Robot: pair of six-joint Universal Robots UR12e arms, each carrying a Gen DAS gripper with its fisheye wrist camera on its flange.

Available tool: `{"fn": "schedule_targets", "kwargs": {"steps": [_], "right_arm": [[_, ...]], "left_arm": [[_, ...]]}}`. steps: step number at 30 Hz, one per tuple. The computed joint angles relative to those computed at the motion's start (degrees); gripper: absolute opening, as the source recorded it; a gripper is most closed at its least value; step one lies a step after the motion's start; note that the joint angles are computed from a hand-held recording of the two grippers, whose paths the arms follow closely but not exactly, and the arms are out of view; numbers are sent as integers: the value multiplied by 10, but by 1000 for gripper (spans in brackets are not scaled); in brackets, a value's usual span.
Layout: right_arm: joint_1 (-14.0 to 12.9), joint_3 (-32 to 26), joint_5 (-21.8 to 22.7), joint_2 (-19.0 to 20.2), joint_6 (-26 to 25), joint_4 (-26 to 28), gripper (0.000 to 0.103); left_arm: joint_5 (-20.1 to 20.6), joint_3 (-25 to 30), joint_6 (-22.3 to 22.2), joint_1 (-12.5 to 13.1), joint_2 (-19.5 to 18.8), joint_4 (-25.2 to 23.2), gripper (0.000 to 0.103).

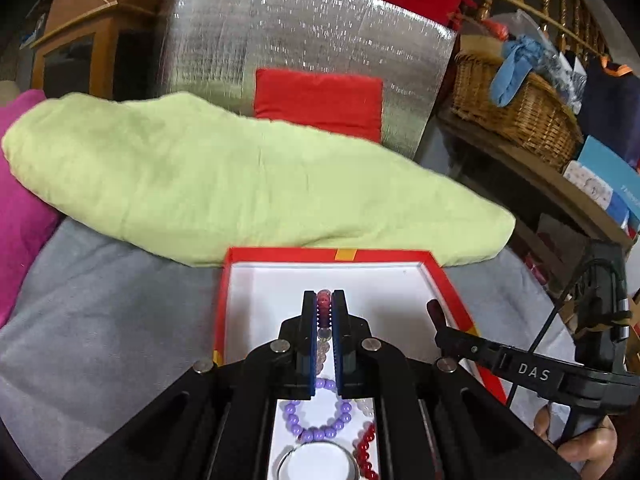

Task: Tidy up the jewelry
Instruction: 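Lower the pink-white bracelet into the tray with the left tool while the right tool drops the ring, then open both tools and withdraw them from the tray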

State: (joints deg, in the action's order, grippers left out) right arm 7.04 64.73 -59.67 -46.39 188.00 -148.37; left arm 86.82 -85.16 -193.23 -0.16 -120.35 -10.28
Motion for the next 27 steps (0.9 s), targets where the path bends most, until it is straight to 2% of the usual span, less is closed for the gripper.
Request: {"fn": "schedule_targets", "kwargs": {"steps": [9, 14, 15, 16, 17, 18, 19, 23, 25, 27], "right_arm": [[8, -36, -22, 21, -8, 35, 15], [11, -41, -30, 26, -13, 36, 17], [11, -38, -32, 25, -13, 29, 23], [11, -34, -33, 24, -11, 21, 29], [10, -31, -33, 23, -7, 15, 39], [8, -25, -27, 21, -2, 4, 42], [6, -19, -20, 19, 6, -9, 42], [-1, 1, -17, 8, 26, -51, 42], [-4, 13, -19, 0, 30, -68, 42], [-6, 23, -22, -8, 25, -73, 42]], "left_arm": [[6, 41, 9, -6, -25, -112, 7], [7, 45, 1, -6, -30, -140, 8], [8, 46, 2, -7, -31, -143, 10], [12, 44, 5, -7, -30, -143, 21], [16, 44, 5, -8, -29, -142, 30], [25, 39, 4, -9, -27, -133, 45], [32, 35, 2, -10, -25, -124, 53], [49, 21, 6, -13, -13, -107, 56], [77, 14, 8, -19, -6, -107, 64], [98, 8, 3, -22, 1, -110, 65]]}}
